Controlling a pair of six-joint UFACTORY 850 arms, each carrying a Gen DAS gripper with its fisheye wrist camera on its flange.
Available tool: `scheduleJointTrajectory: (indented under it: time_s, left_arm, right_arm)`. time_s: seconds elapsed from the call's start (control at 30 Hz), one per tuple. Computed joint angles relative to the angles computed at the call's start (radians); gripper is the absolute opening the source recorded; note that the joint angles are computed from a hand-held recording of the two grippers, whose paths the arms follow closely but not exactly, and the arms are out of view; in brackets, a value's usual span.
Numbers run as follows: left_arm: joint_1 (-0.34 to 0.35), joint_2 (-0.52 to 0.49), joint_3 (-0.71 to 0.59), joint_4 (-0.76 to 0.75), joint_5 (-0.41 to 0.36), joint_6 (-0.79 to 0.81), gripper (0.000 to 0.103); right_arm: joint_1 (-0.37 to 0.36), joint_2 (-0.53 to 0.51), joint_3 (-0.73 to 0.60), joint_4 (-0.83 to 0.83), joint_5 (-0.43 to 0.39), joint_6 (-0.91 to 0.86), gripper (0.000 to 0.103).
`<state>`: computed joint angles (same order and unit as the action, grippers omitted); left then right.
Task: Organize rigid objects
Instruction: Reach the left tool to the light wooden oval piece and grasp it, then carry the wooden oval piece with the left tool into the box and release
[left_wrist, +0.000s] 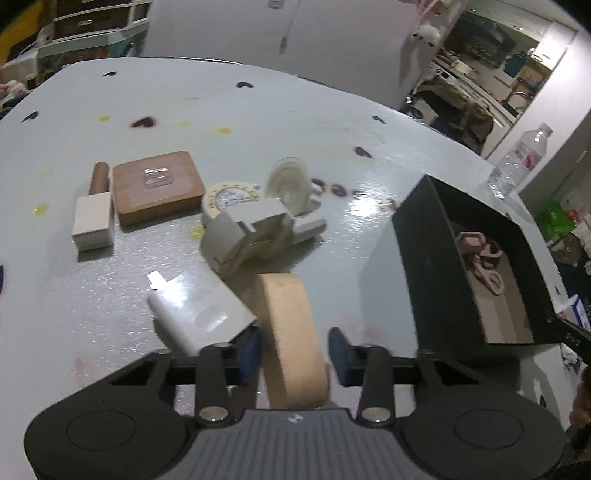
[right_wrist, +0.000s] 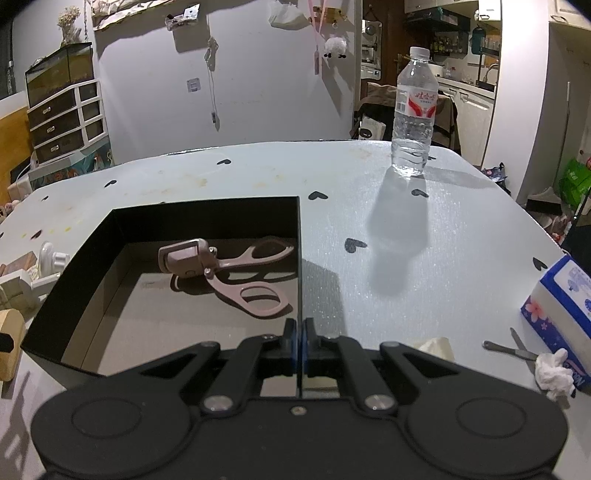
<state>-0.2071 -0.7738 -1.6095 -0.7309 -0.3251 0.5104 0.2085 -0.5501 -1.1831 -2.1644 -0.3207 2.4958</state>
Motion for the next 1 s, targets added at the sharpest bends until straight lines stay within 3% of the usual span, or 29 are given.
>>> scheduleJointTrajectory:
  time_s: [0.2, 0.3, 0.67, 0.77, 1.0]
  left_arm:
    - [0.017, 0.006, 0.015, -0.188, -0.018, 0.164, 0.026]
    - [0.034, 0.004, 0.009, -0.386, -0.074, 0.328, 0.026]
    - [0.011, -0.025, -0.111, -0.658, -0.199, 0.623, 0.025]
    - [-0.017, -0.083, -0.222, -0.589, -0.266, 0.555, 0.025]
    - [-0.094, -0.343, -0.651, -0.268, -0.5, 0.141, 0.025]
  right_arm:
    - [-0.001, 0.001, 0.002, -0.014, 0.002, 0.021, 0.003]
    - [-0.001, 0.001, 0.002, -0.016, 0.002, 0.024, 0.003]
    - [-0.001, 0.002, 0.003, -0.019, 0.001, 0.028, 0.003]
    - [-0.001, 0.001, 0.003, -0.019, 0.001, 0.028, 0.003]
    - [0.001, 0.002, 0.001, 0.001, -0.001, 0.01, 0.003]
